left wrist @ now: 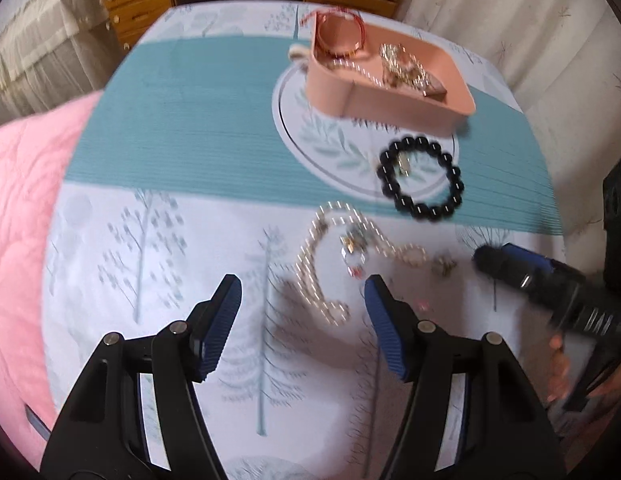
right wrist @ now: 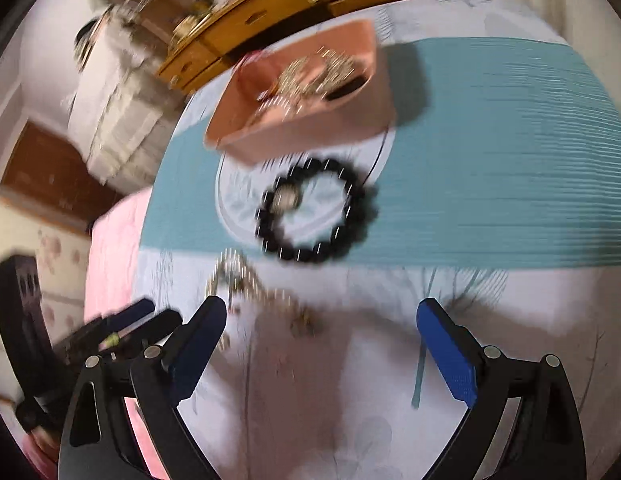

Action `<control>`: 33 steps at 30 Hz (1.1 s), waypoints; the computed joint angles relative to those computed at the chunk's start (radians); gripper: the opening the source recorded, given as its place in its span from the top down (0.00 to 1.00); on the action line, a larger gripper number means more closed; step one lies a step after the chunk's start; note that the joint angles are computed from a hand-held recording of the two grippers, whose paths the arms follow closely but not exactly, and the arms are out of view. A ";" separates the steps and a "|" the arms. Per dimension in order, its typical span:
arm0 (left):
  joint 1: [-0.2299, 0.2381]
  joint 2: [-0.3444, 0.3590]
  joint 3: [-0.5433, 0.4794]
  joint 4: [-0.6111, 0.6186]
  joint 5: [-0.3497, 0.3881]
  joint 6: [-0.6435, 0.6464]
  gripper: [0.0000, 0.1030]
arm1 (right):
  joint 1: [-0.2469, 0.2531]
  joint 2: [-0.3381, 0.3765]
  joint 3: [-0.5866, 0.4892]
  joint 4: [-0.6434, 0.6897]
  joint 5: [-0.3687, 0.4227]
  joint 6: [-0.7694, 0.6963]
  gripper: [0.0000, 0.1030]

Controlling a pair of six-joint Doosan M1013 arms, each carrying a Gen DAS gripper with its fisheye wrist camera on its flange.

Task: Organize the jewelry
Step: 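Grasp the small pink-stone ring with the right tool while the left grasps a pearl strand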

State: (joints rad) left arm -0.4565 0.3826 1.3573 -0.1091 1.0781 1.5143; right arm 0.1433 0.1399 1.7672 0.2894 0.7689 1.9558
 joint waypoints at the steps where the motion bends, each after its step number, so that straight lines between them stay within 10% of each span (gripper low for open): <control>1: 0.000 -0.002 0.007 -0.015 0.004 -0.006 0.40 | 0.008 -0.001 0.004 -0.014 0.001 -0.011 0.06; 14: -0.017 -0.030 0.093 -0.031 -0.118 -0.121 0.42 | 0.124 -0.018 0.054 -0.166 -0.049 -0.222 0.49; 23: -0.027 -0.034 0.123 -0.044 -0.189 -0.114 0.62 | 0.214 0.007 0.047 -0.457 -0.084 -0.177 0.65; 33: -0.036 -0.034 0.136 0.029 -0.234 -0.156 0.84 | 0.218 0.010 0.052 -0.435 -0.127 -0.223 0.87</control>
State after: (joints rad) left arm -0.4921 0.3484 1.4935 -0.0800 0.8440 1.3580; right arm 0.3609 0.1497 1.8194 -0.1459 0.6419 1.7333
